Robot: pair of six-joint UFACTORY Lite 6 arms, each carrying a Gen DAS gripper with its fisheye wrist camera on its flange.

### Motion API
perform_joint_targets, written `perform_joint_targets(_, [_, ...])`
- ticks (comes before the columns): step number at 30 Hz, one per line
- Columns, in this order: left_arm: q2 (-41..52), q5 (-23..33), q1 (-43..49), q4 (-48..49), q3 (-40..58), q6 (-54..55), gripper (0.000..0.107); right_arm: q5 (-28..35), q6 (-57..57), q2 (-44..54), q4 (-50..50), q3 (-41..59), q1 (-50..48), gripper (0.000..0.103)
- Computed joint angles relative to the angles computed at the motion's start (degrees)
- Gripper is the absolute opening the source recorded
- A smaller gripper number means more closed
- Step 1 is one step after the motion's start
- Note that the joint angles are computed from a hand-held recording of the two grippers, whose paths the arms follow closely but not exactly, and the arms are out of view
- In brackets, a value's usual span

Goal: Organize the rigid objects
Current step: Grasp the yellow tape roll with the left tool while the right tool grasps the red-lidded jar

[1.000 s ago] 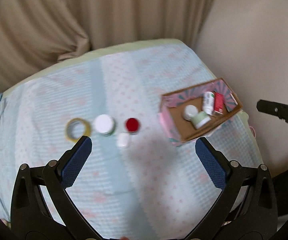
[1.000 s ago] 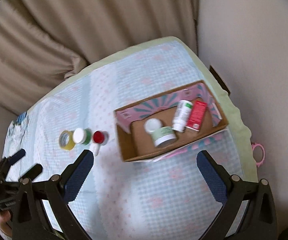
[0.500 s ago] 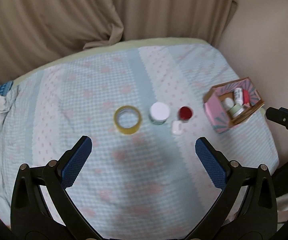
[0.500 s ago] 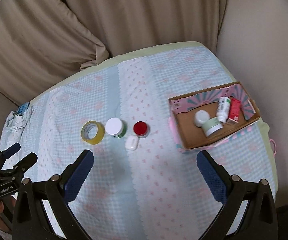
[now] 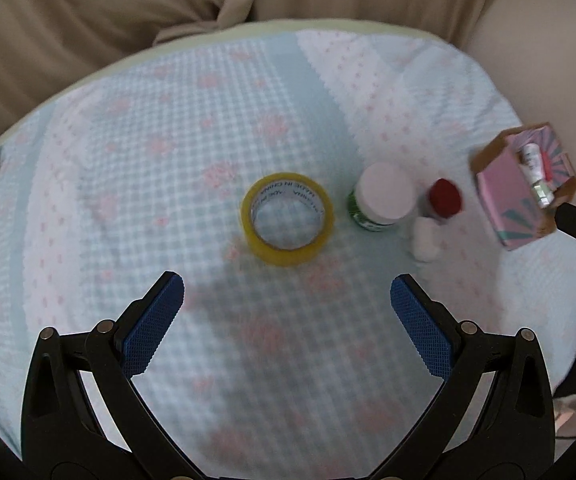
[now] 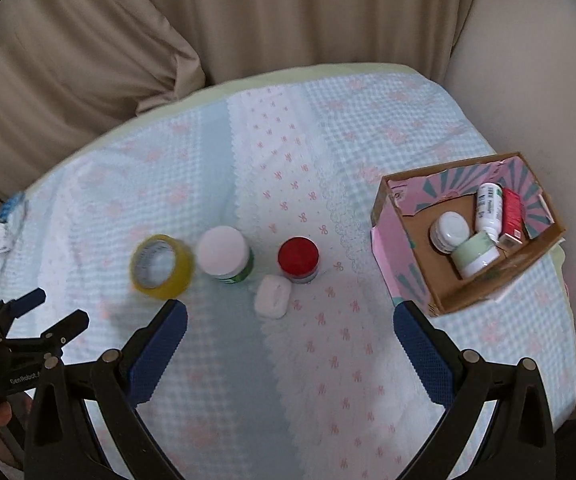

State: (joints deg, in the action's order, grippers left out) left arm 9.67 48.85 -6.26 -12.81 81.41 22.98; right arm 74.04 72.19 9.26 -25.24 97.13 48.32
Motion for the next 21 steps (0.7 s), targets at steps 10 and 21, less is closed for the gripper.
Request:
perform_joint_targets(10, [19.2, -19.2, -2.4, -4.8, -3.1, 5.2, 0.103, -24.5, 3.1, 5.0, -1.1, -21.2, -9.3, 0.103])
perform_joint_targets(21, [30.8, -26.8, -7.6, 6.0, 5.8, -7.2, 0.103, -36.0, 1.4, 15.1, -1.6, -21.0, -17.4, 0.097])
